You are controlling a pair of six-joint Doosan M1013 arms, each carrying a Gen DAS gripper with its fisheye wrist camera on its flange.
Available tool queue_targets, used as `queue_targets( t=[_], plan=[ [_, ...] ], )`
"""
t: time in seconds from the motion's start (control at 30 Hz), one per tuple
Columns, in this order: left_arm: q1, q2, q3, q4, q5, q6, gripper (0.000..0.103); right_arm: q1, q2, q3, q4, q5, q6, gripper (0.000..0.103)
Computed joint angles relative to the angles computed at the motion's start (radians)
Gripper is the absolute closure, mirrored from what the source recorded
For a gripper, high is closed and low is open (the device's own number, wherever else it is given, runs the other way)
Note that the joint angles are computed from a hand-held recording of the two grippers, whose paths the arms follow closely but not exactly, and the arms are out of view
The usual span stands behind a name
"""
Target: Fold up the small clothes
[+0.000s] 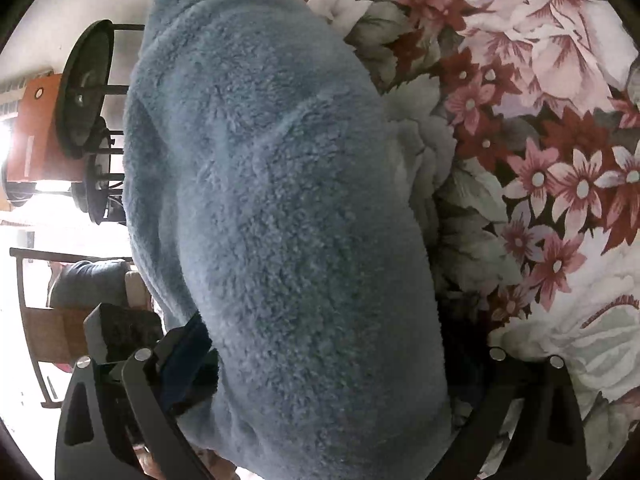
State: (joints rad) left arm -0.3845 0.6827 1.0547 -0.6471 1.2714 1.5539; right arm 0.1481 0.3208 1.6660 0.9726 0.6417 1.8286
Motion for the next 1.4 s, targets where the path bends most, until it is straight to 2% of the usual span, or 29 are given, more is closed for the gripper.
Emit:
queue_targets(
  t=[0.07, 0.3, 0.4, 0.67, 0.83, 1.17, 1.4],
  plan=[
    [0.005, 0.006, 0.0, -0.018, -0.003, -0.014, 0.004, 0.007, 0.001, -0.009, -0.048, -0.004, 0.042, 0.003],
    [-0.022, -0.015, 0.003, 0.05, -0.059, 0.011, 0.008, 0.03, -0.007, -0.046, -0.192, 0.007, 0.168, 0.006],
    [-0.038, -0.031, 0.003, 0.093, -0.083, 0.014, 0.01, 0.037, -0.012, -0.058, -0.213, 0.001, 0.18, 0.01],
    [-0.043, -0.065, 0.027, 0.104, -0.102, 0.021, 0.018, 0.036, -0.04, -0.028, -0.116, -0.023, 0.132, 0.02],
    [-0.053, -0.098, 0.061, 0.124, -0.11, 0.031, 0.02, 0.049, -0.068, -0.031, -0.217, -0.006, 0.215, 0.026],
    [-0.109, -0.163, 0.105, 0.094, -0.126, 0.029, 0.022, 0.05, -0.175, 0.005, -0.333, 0.026, 0.319, 0.026],
    [-0.181, -0.211, 0.138, 0.072, -0.137, 0.12, 0.022, 0.018, -0.331, 0.137, -0.399, -0.002, 0.378, 0.026]
  ],
)
